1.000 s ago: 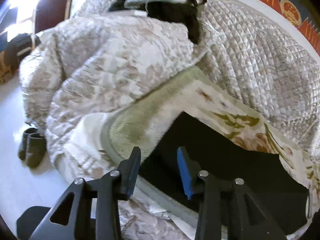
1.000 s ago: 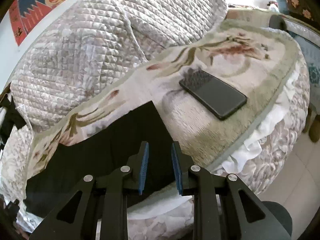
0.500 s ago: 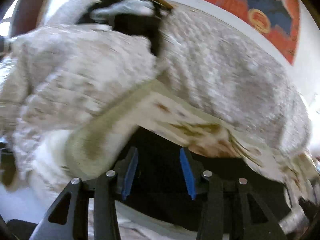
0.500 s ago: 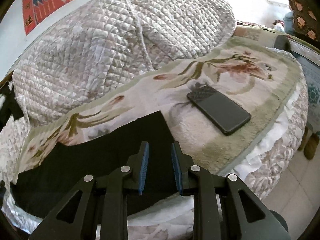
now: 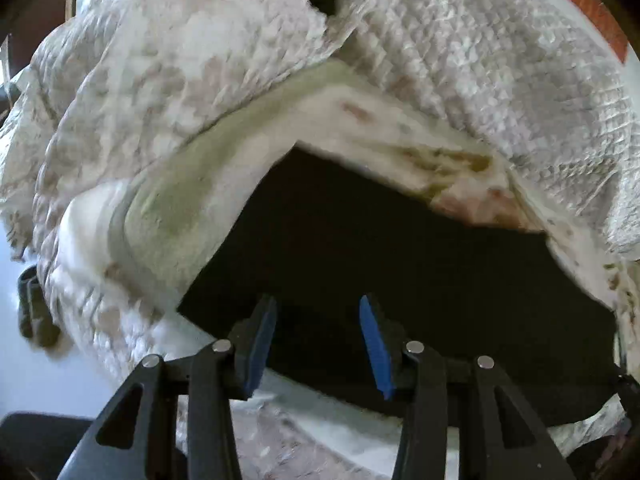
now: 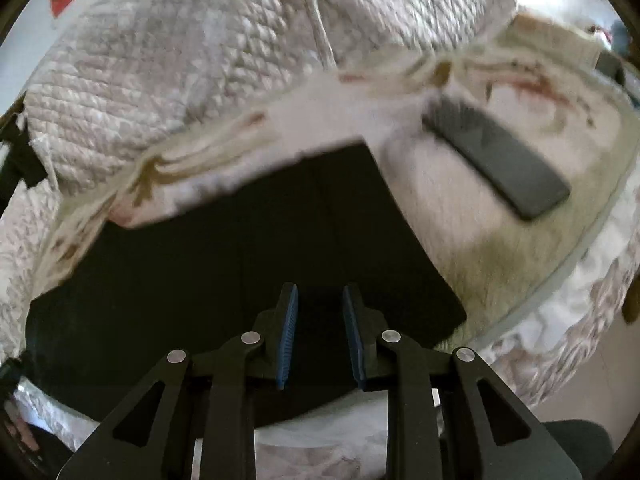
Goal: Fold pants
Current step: 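Fold the held edge over the pants and open both tools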
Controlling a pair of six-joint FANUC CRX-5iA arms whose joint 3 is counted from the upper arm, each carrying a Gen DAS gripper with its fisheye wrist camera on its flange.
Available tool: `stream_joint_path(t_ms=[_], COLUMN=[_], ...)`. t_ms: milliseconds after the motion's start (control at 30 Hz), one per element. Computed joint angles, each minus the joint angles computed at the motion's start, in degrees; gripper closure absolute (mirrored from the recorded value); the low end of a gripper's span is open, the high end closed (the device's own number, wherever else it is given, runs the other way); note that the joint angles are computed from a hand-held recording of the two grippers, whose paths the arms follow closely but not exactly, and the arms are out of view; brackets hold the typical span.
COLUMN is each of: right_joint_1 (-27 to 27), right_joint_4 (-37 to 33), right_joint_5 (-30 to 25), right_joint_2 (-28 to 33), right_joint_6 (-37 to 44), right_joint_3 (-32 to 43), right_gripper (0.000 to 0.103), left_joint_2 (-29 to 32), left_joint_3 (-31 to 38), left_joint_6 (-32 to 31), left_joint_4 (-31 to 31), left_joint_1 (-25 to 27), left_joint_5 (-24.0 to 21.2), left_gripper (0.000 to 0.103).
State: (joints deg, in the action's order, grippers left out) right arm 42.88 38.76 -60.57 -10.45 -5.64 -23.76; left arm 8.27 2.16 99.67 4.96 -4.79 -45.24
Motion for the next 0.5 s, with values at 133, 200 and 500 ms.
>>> stream_joint_path(t_ms=[133, 200, 500], right_joint_1=[1.5, 1.2, -5.2], right_joint_4=[5.5, 6.9, 3.9], right_joint_5=[-2.4, -2.0, 8.3], right_joint_2=[-0.5, -0.4, 5.4], right_joint_6=[-2.8, -2.8, 9.6], right_joint_3=[-1.3, -1.2, 4.1], right_gripper=[0.079, 0.079, 0.079], left_joint_2=[-3.7, -4.2, 0.7], left_joint_3=[1.9, 2.6, 2.5], left_joint_6=[18.1, 21.1, 1.4], left_joint_4=[-14.1, -17.1, 1.2], left_joint_1=[-0.4, 0.0, 0.6], left_joint_5=[-2.0, -3.0, 2.9], left_gripper=[0.062, 0.062, 0.061])
